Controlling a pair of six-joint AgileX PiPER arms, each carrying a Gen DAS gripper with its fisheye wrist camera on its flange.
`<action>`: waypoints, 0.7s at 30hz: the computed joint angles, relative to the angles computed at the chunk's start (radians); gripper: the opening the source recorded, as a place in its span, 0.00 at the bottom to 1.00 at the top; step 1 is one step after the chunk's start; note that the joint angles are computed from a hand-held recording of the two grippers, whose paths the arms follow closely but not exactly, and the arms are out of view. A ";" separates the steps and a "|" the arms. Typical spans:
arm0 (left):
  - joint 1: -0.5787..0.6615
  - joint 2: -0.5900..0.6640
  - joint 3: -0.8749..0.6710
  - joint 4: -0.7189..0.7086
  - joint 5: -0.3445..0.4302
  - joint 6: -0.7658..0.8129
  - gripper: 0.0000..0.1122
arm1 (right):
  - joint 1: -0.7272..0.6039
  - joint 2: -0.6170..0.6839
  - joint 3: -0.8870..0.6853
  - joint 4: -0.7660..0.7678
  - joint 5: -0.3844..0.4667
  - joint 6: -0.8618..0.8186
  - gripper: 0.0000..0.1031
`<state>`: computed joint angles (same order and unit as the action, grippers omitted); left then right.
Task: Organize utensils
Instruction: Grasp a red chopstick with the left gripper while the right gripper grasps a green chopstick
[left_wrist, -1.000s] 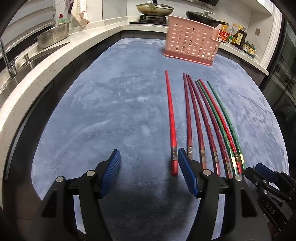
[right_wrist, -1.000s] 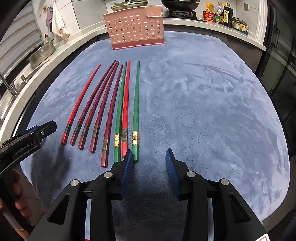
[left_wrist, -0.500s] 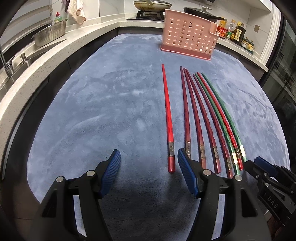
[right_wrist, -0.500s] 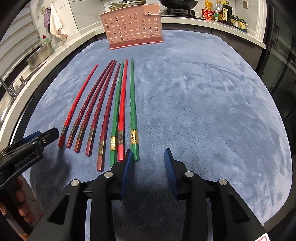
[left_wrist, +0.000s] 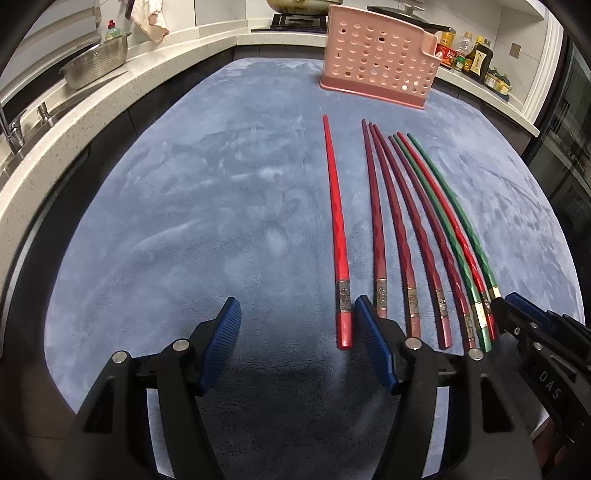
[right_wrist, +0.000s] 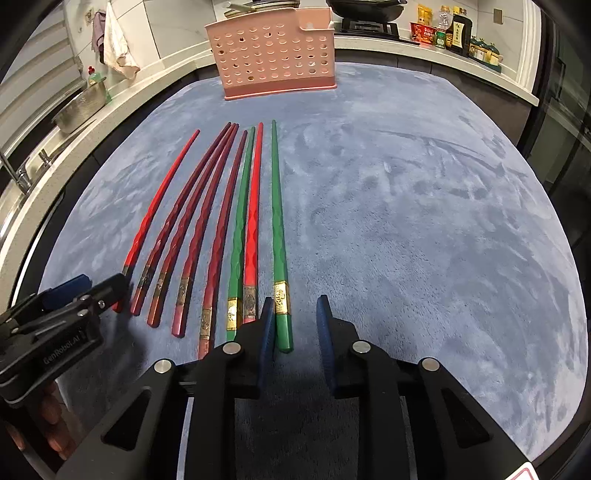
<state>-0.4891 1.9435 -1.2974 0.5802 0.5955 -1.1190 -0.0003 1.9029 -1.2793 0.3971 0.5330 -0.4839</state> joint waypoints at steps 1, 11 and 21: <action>0.000 0.003 0.000 0.005 -0.001 -0.005 0.54 | -0.001 0.000 0.001 0.004 0.000 -0.005 0.18; -0.010 0.004 0.015 0.065 -0.016 -0.061 0.49 | -0.011 -0.003 0.008 0.029 0.002 -0.030 0.12; 0.006 -0.020 0.059 0.085 -0.068 -0.083 0.27 | -0.014 -0.005 0.010 0.036 0.006 -0.034 0.08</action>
<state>-0.4828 1.9238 -1.2381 0.6652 0.5275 -1.2019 -0.0148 1.8981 -1.2695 0.4332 0.5389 -0.5183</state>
